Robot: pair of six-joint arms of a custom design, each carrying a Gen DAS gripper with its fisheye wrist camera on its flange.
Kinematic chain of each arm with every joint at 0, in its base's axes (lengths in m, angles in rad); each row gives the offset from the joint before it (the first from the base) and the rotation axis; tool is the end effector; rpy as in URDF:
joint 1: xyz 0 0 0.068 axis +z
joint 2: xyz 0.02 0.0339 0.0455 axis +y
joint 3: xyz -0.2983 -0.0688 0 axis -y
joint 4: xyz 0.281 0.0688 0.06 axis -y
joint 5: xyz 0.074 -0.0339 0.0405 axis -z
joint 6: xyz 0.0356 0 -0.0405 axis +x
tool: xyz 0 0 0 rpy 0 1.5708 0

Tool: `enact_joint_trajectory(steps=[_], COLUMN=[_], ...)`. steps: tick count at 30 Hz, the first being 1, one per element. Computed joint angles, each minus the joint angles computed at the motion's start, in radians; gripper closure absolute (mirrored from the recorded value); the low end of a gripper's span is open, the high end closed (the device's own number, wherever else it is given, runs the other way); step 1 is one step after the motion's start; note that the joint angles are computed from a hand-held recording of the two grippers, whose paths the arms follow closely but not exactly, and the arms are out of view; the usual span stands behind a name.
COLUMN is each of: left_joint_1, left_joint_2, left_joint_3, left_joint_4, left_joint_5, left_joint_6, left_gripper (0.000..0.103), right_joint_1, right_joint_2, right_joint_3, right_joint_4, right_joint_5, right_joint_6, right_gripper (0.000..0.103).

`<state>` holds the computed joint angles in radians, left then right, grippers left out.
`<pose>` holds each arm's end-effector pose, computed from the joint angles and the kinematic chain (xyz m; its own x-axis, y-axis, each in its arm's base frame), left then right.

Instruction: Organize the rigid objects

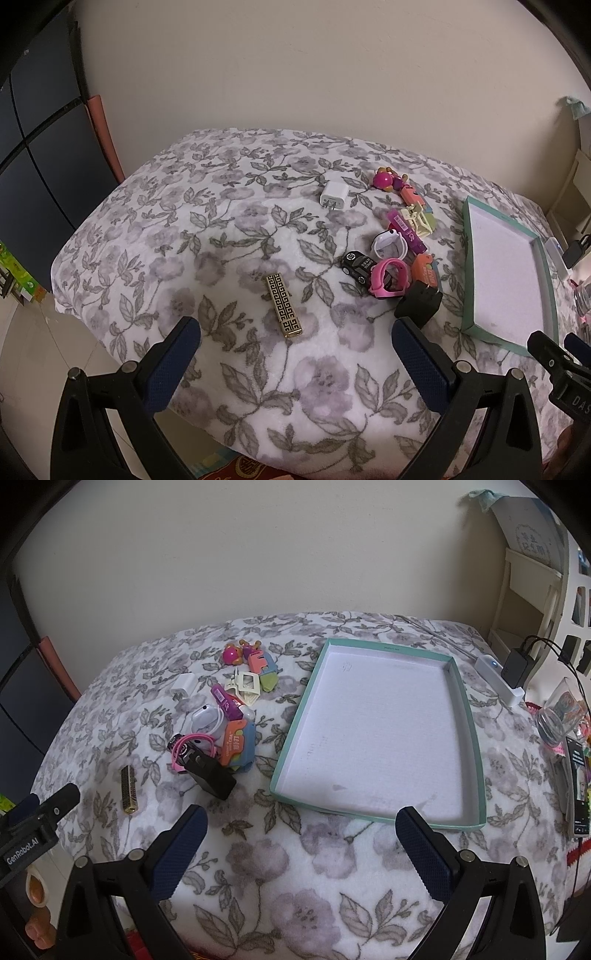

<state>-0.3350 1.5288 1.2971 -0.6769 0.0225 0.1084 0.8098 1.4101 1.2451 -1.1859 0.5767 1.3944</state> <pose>0.3417 -0.1198 0.3190 -0.7035 0.3594 -0.6132 0.4203 0.9061 0.0489 0.2085 0.1908 0.3196 -0.6350 0.5299 -0.5621 0.5705 0.8123 0.1214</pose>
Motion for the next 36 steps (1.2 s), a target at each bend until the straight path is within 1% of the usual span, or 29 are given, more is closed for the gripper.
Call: enact_joint_trajectory(steps=[5, 9, 13, 16, 18, 19, 21, 25, 28, 31, 33, 36], left_joint_1=[0.033, 0.085, 0.118, 0.114, 0.115, 0.119, 0.122, 0.111, 0.112, 0.107, 0.105, 0.103], left_joint_2=[0.07, 0.16, 0.248, 0.3, 0.357, 0.38, 0.413, 0.465, 0.502, 0.525, 0.542, 0.555], left_joint_3=[0.122, 0.265, 0.394, 0.451, 0.512, 0.531, 0.54, 0.521, 0.511, 0.5, 0.51, 0.5], left_joint_4=[-0.056, -0.116, -0.179, -0.202, -0.254, -0.273, -0.288, -0.277, -0.276, -0.254, -0.267, -0.264], left_joint_5=[0.041, 0.121, 0.188, 0.169, 0.164, 0.179, 0.187, 0.134, 0.142, 0.133, 0.127, 0.127], left_joint_6=[-0.011, -0.049, -0.047, -0.046, -0.042, -0.044, -0.041, -0.046, -0.044, -0.007, 0.021, 0.027], left_gripper=[0.0, 0.0, 0.0, 0.0, 0.0, 0.0, 0.0, 0.0, 0.0, 0.0, 0.0, 0.0], right_joint_1=[-0.012, -0.066, -0.137, -0.175, -0.194, -0.204, -0.221, -0.244, -0.256, -0.265, -0.269, -0.274], right_joint_2=[0.005, 0.025, 0.072, 0.125, 0.177, 0.201, 0.246, 0.313, 0.341, 0.356, 0.367, 0.388], right_joint_3=[0.035, 0.098, 0.152, 0.173, 0.208, 0.219, 0.244, 0.257, 0.249, 0.228, 0.219, 0.215], right_joint_4=[-0.013, 0.01, 0.059, 0.107, 0.128, 0.137, 0.15, 0.181, 0.203, 0.235, 0.246, 0.258], right_joint_5=[0.016, 0.007, -0.046, -0.106, -0.144, -0.161, -0.198, -0.261, -0.296, -0.331, -0.349, -0.366], right_joint_6=[-0.043, -0.148, -0.242, -0.284, -0.319, -0.335, -0.362, -0.382, -0.401, -0.417, -0.418, -0.426], right_gripper=[0.0, 0.0, 0.0, 0.001, 0.003, 0.004, 0.007, 0.009, 0.01, 0.01, 0.011, 0.014])
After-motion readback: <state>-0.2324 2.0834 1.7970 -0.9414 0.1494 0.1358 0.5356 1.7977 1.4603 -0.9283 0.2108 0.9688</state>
